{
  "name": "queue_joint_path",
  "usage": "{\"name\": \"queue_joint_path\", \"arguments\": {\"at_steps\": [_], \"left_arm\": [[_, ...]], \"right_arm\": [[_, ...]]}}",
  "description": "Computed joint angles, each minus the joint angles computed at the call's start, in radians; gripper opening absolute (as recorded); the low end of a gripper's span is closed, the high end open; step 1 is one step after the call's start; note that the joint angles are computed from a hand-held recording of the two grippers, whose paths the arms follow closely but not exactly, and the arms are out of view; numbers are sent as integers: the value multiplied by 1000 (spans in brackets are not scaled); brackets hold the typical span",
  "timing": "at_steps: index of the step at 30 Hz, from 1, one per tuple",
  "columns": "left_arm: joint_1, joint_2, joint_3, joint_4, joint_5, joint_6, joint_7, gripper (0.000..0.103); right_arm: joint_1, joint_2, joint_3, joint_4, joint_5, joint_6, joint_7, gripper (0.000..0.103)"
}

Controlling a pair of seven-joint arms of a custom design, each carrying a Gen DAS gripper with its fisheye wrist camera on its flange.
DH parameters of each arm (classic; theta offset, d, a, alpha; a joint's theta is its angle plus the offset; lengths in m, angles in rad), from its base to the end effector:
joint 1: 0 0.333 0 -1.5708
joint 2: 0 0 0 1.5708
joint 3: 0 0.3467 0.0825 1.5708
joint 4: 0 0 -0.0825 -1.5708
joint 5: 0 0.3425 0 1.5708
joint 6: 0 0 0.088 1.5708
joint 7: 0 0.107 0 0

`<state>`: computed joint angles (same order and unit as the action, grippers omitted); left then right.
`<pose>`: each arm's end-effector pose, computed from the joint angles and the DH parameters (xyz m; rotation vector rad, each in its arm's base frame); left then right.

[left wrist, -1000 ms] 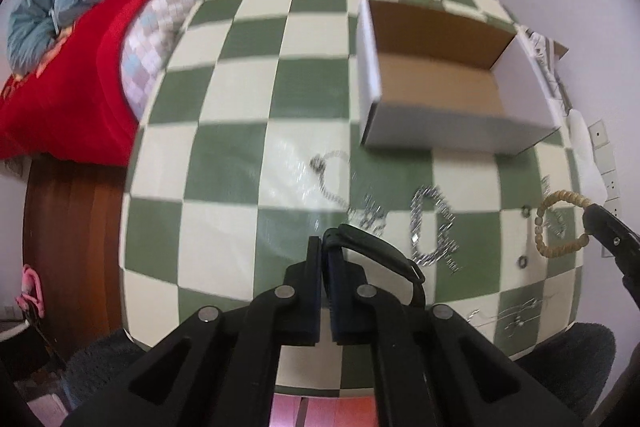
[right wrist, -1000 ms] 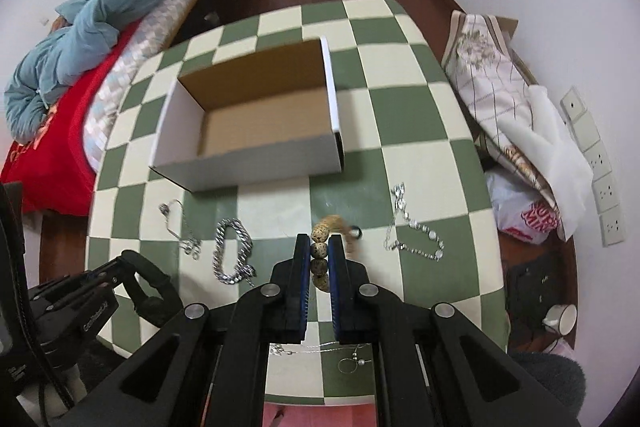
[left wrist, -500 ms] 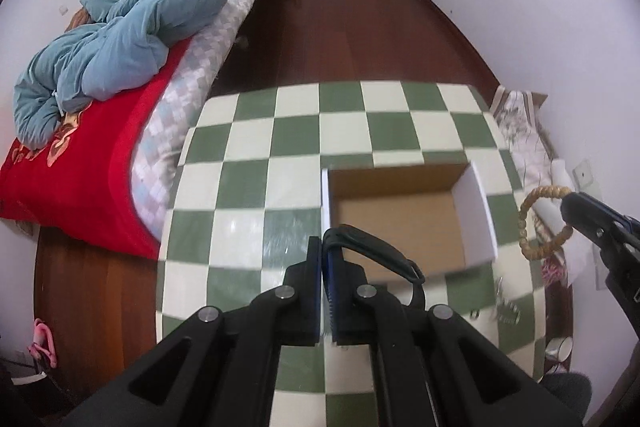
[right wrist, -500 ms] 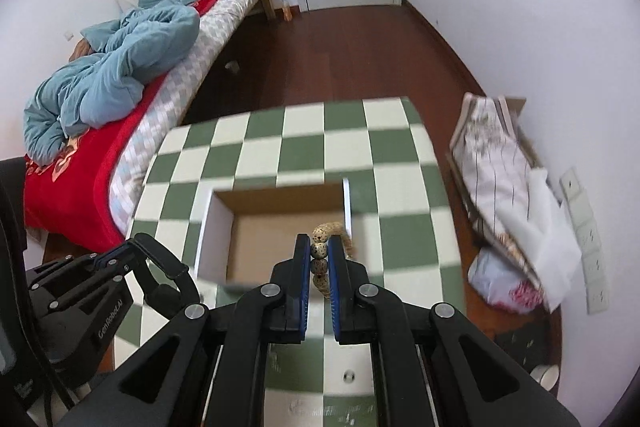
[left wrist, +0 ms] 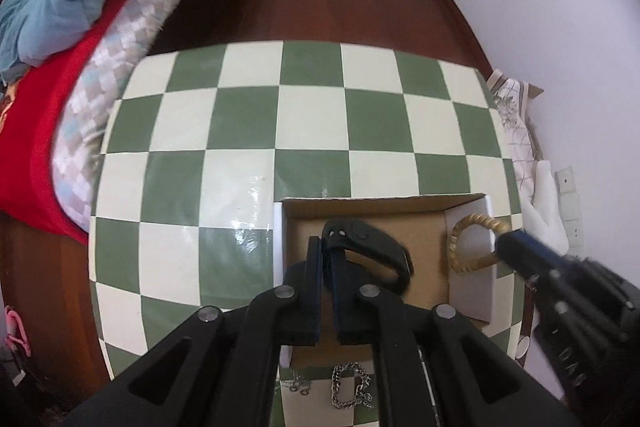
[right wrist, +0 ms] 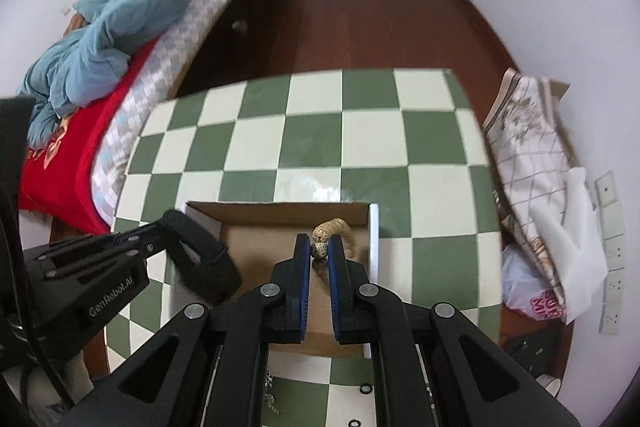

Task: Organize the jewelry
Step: 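Carry both bracelets over the white box and open both tools to drop them, then grasp the thick silver chain bracelet with the right tool while the left tool grasps a small silver chain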

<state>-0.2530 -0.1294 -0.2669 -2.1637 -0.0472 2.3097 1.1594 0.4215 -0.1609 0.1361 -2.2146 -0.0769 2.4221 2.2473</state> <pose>0.4264 -0.2515 0.5267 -2.0544 2.2346 -0.3955 0.4128 0.2612 0.5336 -1.9028 2.0370 -0.2012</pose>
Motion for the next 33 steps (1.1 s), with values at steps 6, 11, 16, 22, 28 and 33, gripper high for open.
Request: {"name": "queue_joint_path", "arguments": {"at_steps": [6, 11, 16, 22, 28, 33], "left_arm": [[1, 33, 1, 24, 38, -33, -28, 9], [10, -25, -11, -6, 131, 6, -99, 77], [37, -90, -38, -45, 257, 26, -180, 103], [69, -210, -81, -188, 350, 96, -268, 103], [96, -316, -124, -265, 387, 79, -306, 103], [98, -411, -122, -302, 345, 54, -285, 103]], "right_arm": [[4, 45, -2, 13, 36, -64, -56, 12], [0, 27, 17, 29, -57, -160, 22, 75], [13, -3, 31, 28, -97, -246, 75, 99], [47, -45, 57, -32, -97, -234, 141, 102], [71, -84, 89, -66, -161, -212, 243, 102], [87, -131, 117, -66, -225, -238, 321, 102]]}}
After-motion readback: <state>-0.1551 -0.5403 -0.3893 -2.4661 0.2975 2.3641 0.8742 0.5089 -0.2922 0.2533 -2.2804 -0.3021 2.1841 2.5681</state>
